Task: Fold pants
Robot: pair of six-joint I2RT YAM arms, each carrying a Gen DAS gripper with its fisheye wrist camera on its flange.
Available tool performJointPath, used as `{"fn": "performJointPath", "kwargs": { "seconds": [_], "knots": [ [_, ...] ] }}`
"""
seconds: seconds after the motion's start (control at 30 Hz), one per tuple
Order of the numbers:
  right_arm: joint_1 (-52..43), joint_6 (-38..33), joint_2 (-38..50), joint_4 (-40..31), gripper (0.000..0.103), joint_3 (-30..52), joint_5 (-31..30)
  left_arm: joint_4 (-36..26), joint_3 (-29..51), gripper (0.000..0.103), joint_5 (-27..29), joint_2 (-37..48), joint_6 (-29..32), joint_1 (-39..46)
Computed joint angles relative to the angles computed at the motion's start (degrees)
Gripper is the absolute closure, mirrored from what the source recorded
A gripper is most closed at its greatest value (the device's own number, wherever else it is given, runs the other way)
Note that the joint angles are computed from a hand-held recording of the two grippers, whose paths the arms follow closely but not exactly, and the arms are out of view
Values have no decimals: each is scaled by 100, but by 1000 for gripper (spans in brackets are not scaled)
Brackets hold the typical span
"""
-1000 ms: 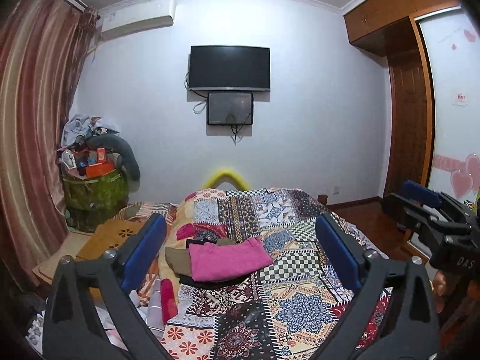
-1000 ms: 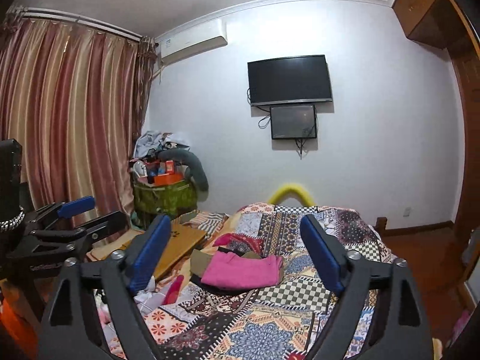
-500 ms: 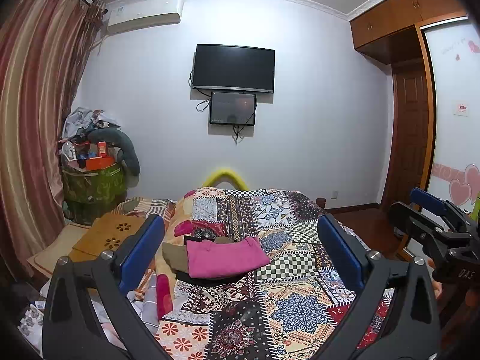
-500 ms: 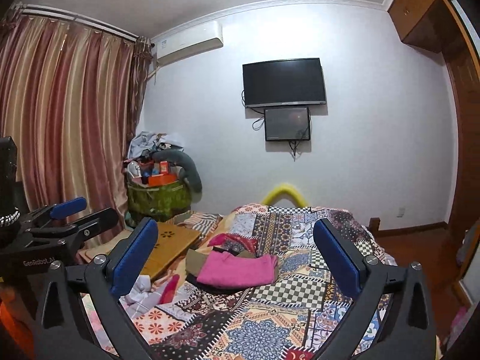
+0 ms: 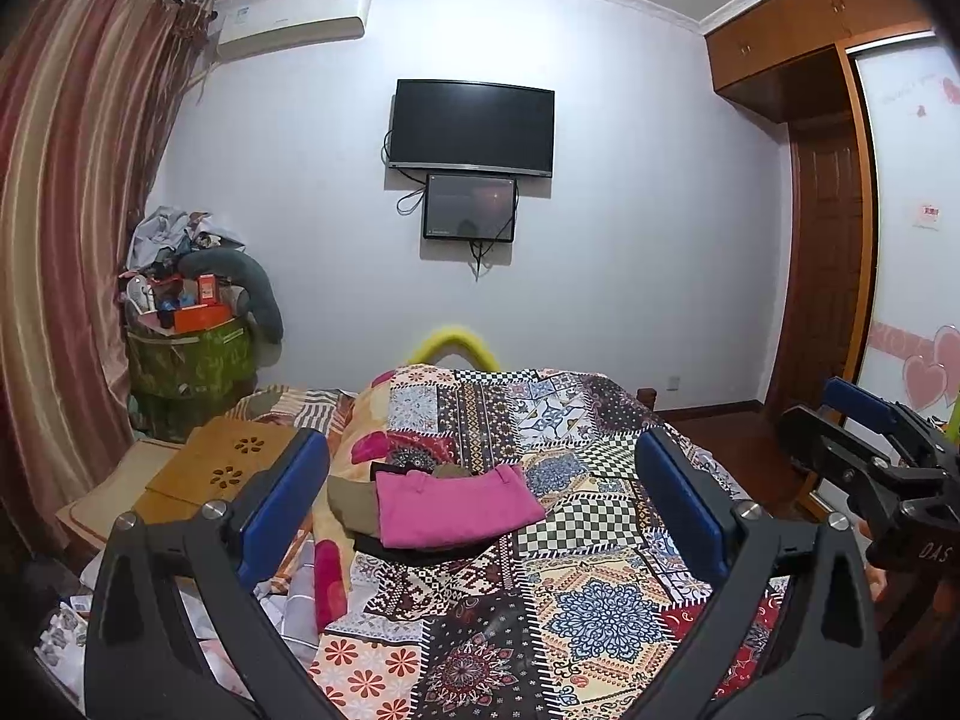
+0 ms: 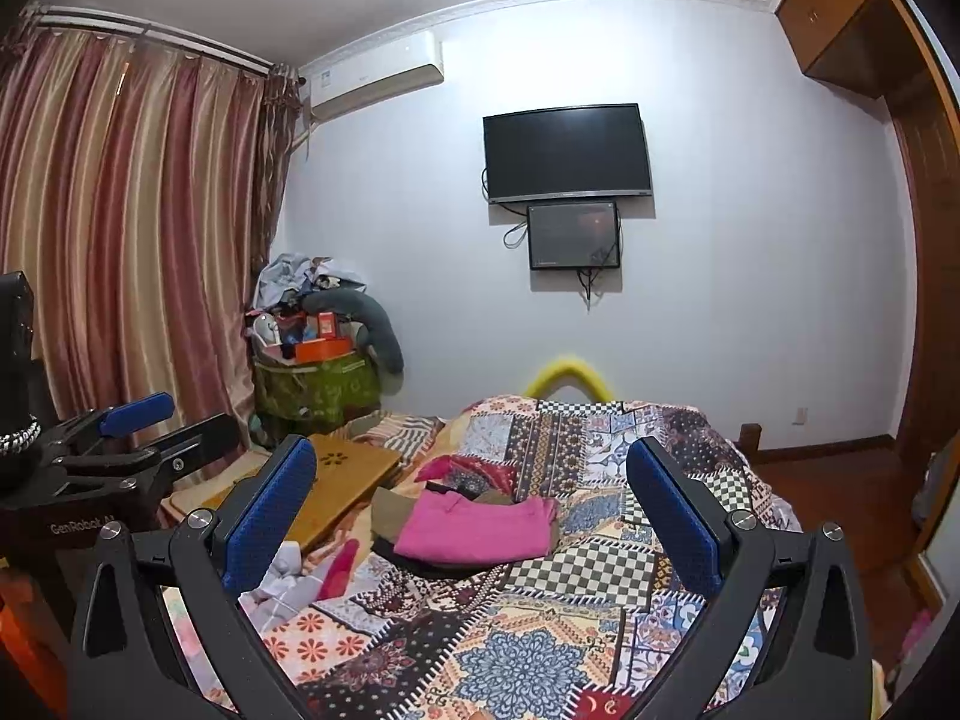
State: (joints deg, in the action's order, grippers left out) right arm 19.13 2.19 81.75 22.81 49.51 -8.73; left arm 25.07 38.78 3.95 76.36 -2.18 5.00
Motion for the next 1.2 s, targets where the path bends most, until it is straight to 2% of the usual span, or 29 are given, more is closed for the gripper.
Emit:
{"fn": "performJointPath", "kwargs": {
  "seconds": [1.2],
  "knots": [
    [-28,54,-82,-152,0,17,57,-71,147,0,260,150,39,39]
  ]
}}
